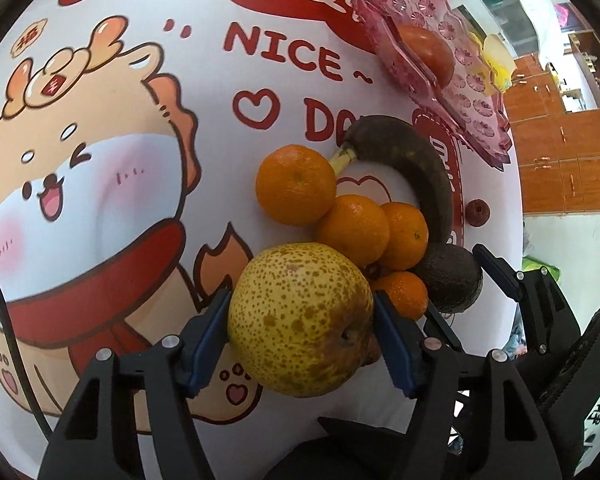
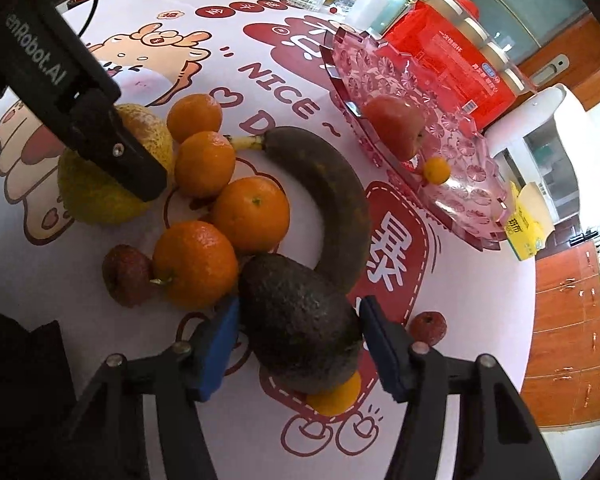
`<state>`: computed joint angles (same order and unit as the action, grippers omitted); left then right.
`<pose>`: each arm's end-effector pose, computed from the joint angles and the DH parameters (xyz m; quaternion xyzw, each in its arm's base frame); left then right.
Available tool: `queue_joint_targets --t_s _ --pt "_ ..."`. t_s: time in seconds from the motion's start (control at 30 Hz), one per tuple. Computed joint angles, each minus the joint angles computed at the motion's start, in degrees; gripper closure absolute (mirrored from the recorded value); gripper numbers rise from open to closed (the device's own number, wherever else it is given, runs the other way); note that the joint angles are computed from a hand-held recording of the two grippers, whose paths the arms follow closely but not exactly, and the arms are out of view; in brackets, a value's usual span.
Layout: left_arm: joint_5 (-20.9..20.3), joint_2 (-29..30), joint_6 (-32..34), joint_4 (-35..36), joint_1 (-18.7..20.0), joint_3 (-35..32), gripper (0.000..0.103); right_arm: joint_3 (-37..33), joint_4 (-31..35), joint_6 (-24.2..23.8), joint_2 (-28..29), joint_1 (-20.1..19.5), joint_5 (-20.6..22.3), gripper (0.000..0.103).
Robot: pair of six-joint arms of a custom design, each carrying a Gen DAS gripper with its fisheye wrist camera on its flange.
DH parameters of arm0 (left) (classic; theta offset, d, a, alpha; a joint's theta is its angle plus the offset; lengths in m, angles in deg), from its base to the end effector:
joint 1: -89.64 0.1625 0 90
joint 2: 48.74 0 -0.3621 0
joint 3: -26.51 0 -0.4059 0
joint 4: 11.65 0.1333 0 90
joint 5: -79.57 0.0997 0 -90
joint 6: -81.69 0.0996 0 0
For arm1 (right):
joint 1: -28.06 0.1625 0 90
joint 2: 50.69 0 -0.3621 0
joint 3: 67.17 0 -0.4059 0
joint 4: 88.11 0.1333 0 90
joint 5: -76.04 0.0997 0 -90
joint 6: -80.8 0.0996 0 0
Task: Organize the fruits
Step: 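Grasp the speckled pear with the left tool while the right tool grasps the avocado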
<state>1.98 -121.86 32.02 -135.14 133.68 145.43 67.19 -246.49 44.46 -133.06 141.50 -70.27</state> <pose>-0.2266 -0.4343 0.1017 -0.0204 0.9883 -0.0080 0.1511 0.2091 -0.3554 0.1767 0.3766 -0.7901 0.0724 0.4782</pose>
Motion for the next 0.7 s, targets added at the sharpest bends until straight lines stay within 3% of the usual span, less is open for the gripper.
queue_joint_targets --t_s 0.2,0.33,0.4,0.7 --pt "1.45 -2.94 -1.85 -0.09 -2.22 2.13 0.036 1.08 -2.33 -0.28 -0.58 1.38 -0.82 0.045" --pt "3.22 -4.67 -3.67 0.33 -4.46 3.13 0.036 2.08 -2.95 -0.93 -2.35 2.03 0.13 0.054" --pt "4.09 -5.43 -5.08 0.75 -5.49 3.58 0.036 2.18 -1.45 -0.62 -3.33 1.95 0.75 0.054" --pt "9.11 -9.85 -15.65 3.91 -10.7 6.31 0.036 3.69 -6.27 -9.01 -4.69 0.4 4.9 0.053"
